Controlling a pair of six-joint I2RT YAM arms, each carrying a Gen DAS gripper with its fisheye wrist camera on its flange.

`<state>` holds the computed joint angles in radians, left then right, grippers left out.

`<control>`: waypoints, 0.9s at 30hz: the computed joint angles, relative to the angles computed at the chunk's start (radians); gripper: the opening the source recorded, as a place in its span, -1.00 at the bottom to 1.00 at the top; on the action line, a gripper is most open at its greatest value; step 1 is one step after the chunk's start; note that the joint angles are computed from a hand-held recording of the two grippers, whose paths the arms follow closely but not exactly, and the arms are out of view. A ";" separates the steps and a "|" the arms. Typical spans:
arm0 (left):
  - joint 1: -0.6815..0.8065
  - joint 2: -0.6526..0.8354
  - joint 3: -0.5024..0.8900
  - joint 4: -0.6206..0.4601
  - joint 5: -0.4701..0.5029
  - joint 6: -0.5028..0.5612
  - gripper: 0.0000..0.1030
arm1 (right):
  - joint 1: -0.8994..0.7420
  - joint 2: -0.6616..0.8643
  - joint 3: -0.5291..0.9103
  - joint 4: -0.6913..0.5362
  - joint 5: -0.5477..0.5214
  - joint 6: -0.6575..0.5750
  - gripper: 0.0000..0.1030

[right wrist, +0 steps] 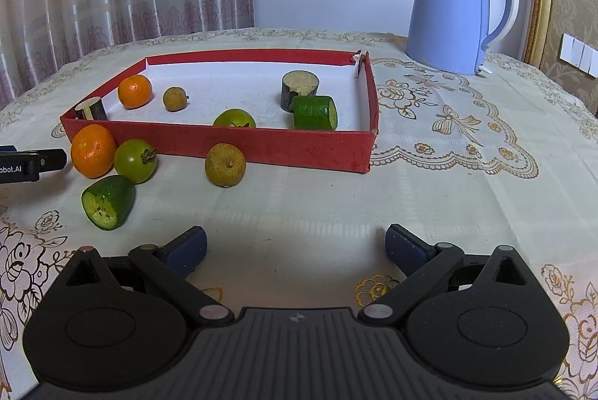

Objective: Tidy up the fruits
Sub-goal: 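Grasp the round yellow-green fruit in front of the tray with the right gripper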

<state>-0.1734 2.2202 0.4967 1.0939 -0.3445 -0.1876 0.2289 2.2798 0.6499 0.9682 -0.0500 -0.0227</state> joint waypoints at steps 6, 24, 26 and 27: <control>0.014 -0.010 0.030 -0.076 0.022 -0.009 0.95 | 0.006 0.002 -0.002 0.011 0.012 0.003 1.00; 0.040 -0.022 0.054 -0.146 0.067 -0.033 1.00 | 0.059 0.021 0.071 0.026 0.062 0.076 0.99; 0.041 -0.022 0.053 -0.145 0.067 -0.033 1.00 | 0.068 0.019 0.074 0.028 0.066 0.075 0.97; 0.042 -0.021 0.053 -0.144 0.068 -0.032 1.00 | 0.074 0.021 0.074 0.036 0.072 0.073 0.90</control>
